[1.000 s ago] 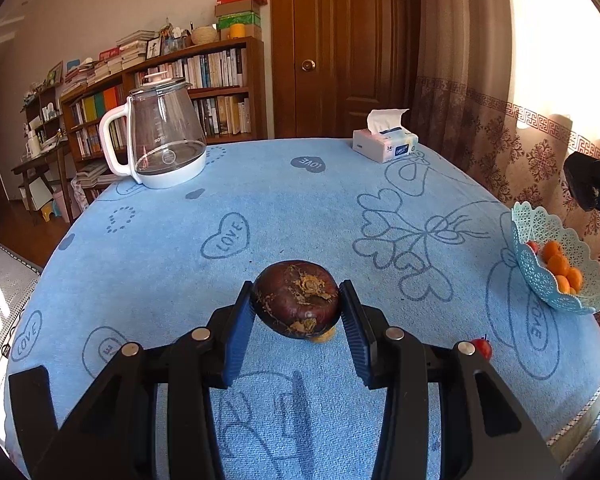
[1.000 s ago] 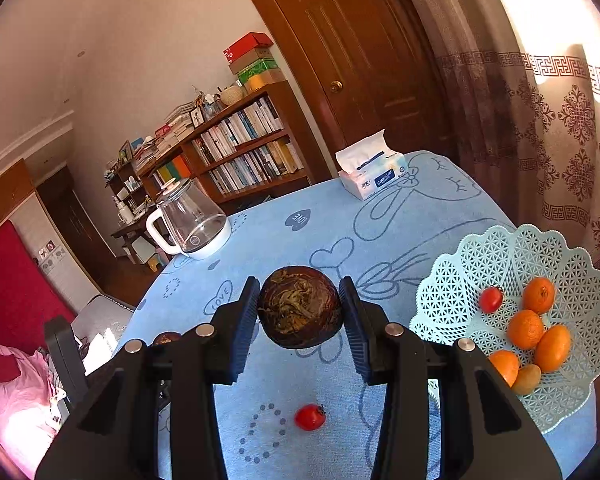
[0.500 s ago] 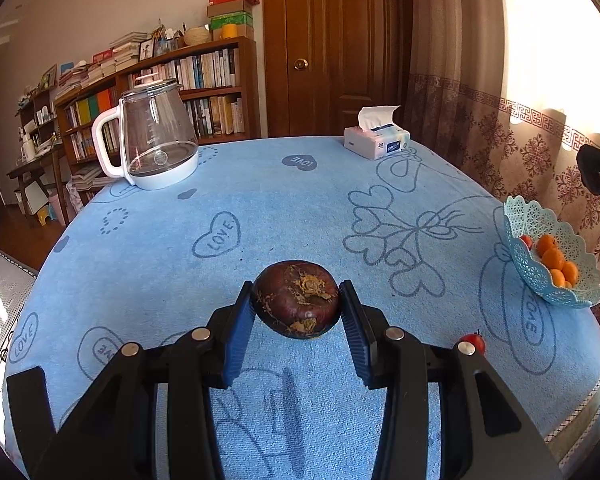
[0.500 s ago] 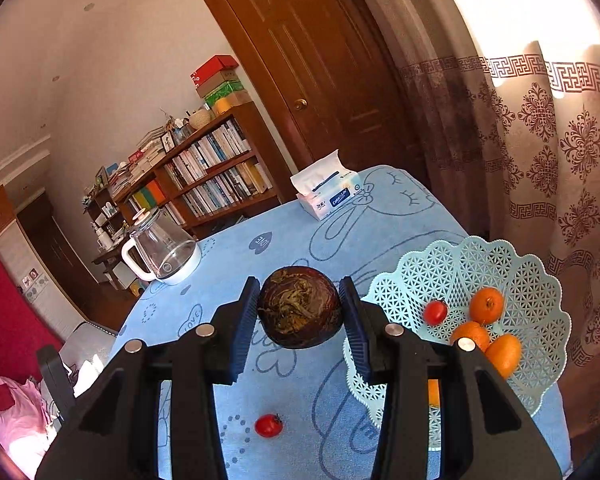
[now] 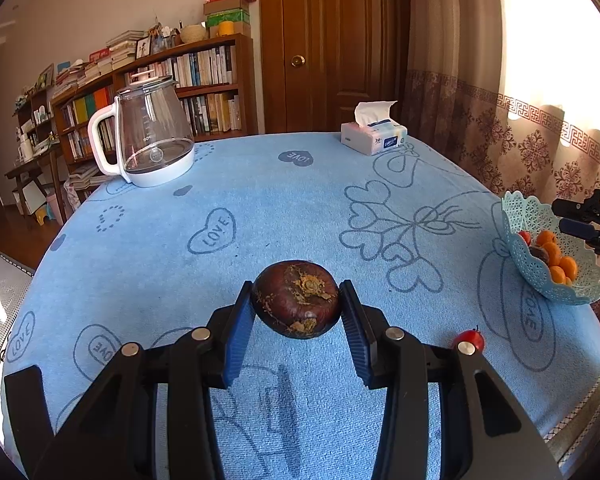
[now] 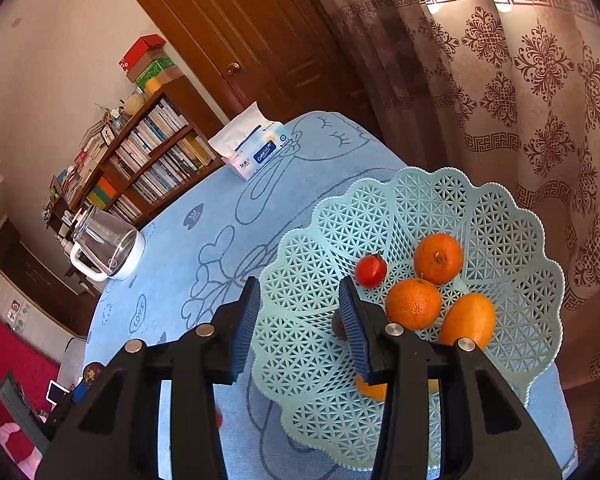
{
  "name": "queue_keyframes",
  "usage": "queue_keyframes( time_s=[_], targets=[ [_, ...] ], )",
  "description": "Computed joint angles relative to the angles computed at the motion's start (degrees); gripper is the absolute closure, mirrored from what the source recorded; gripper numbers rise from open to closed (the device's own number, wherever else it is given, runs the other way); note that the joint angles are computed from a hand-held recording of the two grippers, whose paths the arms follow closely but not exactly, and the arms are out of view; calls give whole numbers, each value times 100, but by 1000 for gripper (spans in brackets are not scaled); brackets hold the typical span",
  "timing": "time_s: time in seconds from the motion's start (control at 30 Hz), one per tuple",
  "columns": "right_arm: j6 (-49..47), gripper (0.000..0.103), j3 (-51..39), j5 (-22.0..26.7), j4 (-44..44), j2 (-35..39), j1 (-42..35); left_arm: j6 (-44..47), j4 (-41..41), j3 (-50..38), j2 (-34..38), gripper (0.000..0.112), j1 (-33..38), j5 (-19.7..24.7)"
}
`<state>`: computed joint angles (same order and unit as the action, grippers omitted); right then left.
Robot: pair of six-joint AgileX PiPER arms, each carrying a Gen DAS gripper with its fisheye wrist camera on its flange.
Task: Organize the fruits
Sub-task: 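Carry the dark fruit into the basket and open the right tool, then carry the dark brown fruit into the basket and open the left tool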
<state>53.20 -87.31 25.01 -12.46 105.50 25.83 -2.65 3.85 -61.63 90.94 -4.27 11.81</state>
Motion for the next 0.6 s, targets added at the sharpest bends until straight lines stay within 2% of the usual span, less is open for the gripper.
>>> queue_keyframes(
  time_s=[0.27,0.33,0.4,0.5,0.6],
  targets=[
    [148,60,76,-88,-92,-88,-13,-7,-2,-17,29,69,-4,0],
    [253,58,123,-117,-155,-117,-20,2,-4,-3,18,69,-5,-10],
    [456,49,211,-204,-269,-175,-30,24,-18,5,14,69,-6,-23],
    [1041,49,400,-402,-816,-358,-4,47,-34,2,18,69,0,-25],
    [2324,48,572,-461,-2270,-618,158,-5,20,3,13,69,-11,-11]
  ],
)
